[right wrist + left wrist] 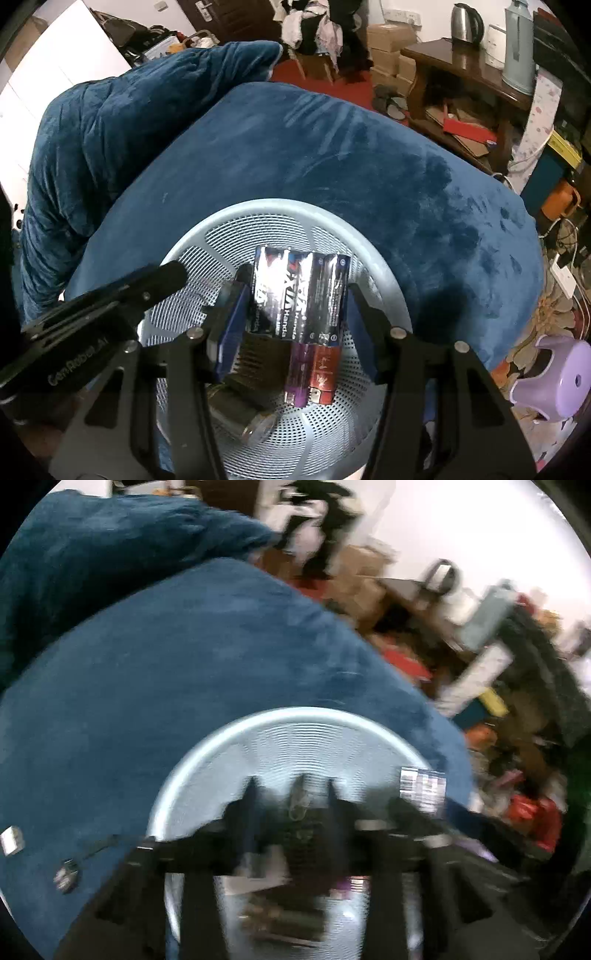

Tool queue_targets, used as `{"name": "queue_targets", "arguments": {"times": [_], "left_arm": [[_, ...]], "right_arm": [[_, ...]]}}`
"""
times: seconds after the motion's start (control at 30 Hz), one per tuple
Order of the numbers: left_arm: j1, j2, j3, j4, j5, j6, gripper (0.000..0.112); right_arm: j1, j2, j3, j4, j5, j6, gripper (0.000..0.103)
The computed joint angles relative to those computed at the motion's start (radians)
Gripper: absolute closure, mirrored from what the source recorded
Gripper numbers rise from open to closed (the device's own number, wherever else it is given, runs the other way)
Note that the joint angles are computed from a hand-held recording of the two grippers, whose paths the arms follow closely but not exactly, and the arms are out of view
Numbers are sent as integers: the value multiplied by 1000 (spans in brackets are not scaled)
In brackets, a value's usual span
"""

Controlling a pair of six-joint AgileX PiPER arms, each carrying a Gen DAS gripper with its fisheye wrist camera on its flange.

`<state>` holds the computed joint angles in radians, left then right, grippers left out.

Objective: Organize rigid objects
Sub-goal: 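Open the right tool to drop the batteries while the left tool releases the keys into the basket, then withdraw both open tools from the basket toward the remaining items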

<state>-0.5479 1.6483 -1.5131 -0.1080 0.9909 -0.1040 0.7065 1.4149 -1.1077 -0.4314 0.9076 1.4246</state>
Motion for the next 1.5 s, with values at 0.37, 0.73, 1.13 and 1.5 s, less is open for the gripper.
{"name": "queue_targets", "arguments": {"times": [0.37,0.73,1.13,1.5], "left_arm": [[83,-125,152,77,-14,-29,10],[144,-213,280,83,-13,9,10],[214,-286,348,53,-6,59,10],[305,-345,382,14,15,128,10]], "right_arm": [[41,7,-34,-5,59,29,27],[123,40,-55,4,143,81,0],[192,57,-97,-8,231,120,0],[249,81,-135,-23,269,140,0]]}}
